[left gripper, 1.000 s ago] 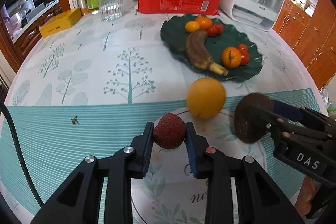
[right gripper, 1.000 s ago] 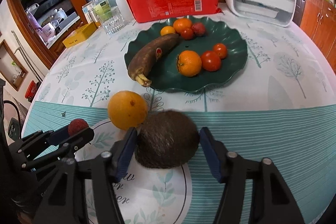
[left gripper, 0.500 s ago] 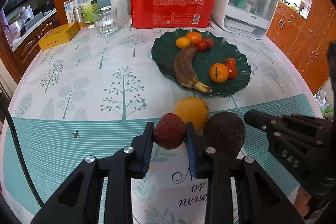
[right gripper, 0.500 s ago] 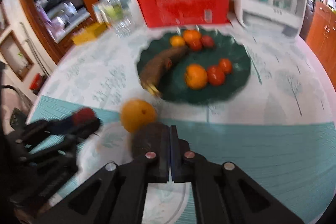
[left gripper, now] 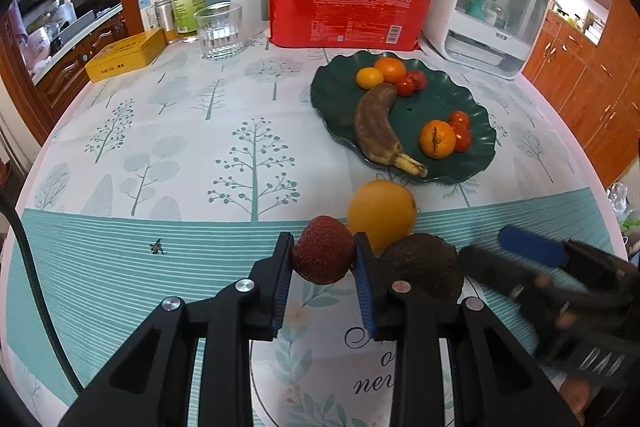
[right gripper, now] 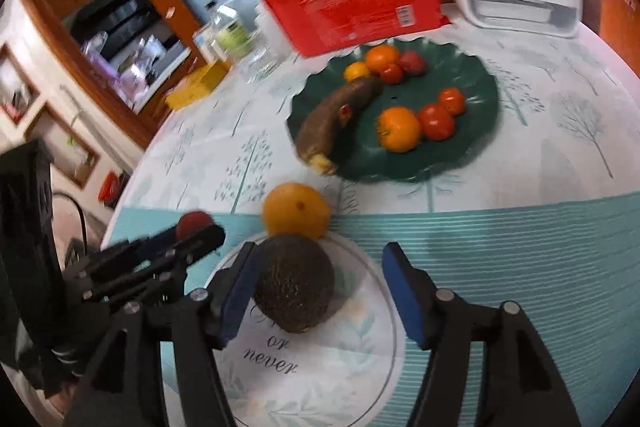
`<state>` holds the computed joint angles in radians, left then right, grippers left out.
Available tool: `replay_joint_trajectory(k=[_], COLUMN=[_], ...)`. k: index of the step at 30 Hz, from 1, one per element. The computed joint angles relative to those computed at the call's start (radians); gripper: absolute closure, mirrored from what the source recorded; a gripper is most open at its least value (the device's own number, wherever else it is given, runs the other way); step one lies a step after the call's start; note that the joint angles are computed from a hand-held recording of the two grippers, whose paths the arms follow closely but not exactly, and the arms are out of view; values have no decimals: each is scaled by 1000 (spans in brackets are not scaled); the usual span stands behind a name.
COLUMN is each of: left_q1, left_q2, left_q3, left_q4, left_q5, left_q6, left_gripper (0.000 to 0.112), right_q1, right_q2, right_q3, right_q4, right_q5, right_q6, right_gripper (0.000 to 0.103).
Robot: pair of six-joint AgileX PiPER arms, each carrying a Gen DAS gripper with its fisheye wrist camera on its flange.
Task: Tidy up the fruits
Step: 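Grasp the red lychee with the left tool while the right tool grasps the avocado, then carry lychee and avocado onto the green plate and open both tools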
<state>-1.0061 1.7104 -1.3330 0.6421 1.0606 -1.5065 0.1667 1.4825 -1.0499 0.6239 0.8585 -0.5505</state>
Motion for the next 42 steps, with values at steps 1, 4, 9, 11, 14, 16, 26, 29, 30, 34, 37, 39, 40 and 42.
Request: replay_joint_trajectory(k=[1,4,9,11,14,16,26,29,30,34,37,39,40,42], left_q1=[1,4,9,11,11,10,18,36,45,93,151,194,215,248], left_q2=[-5,-21,-67,-80,-91,-93,-85,-70,-62,-23,16,52,76,112], left_q3=[5,25,79,95,110,113,59,-13,-42,-184,-311,-406,-460,-534], left_q4=[1,7,14,14,14,13,11,17,21,33,17,-6,-19,-49], left_q5=[2,15,29,33,36,39,54,70,75,85,76,70,70,64], left_q6=[-7,-25,-63,-75,-88,-91,-35,38,71,215,333,416,461,530], left_gripper=[84,84,84,84,84,84,85,85,85,85,85,85,85,85], right_q1=[22,71,134,156,184,194,180,142,131,87,72,61,60,62], right_q2=[8,23,44,43,46,47,-31,-52,-51,-17,38,81,99,146], right_q3=[-3,-2,-1,1,-6,-10,0,-50,-70,-197,-316,-405,-437,-525], right_q4=[-17,-47,-88,-112,-163,-180,-229,-233,-233,-251,-292,-312,-321,-354], right_q5=[1,-6,-41,-65,-88,-93,-100,-63,-52,1,25,43,47,58], right_q6=[7,22,56,70,112,120,163,157,154,166,199,215,223,253], right_gripper=[39,39,39,39,43,44,45,45,45,45,45,45,45,45])
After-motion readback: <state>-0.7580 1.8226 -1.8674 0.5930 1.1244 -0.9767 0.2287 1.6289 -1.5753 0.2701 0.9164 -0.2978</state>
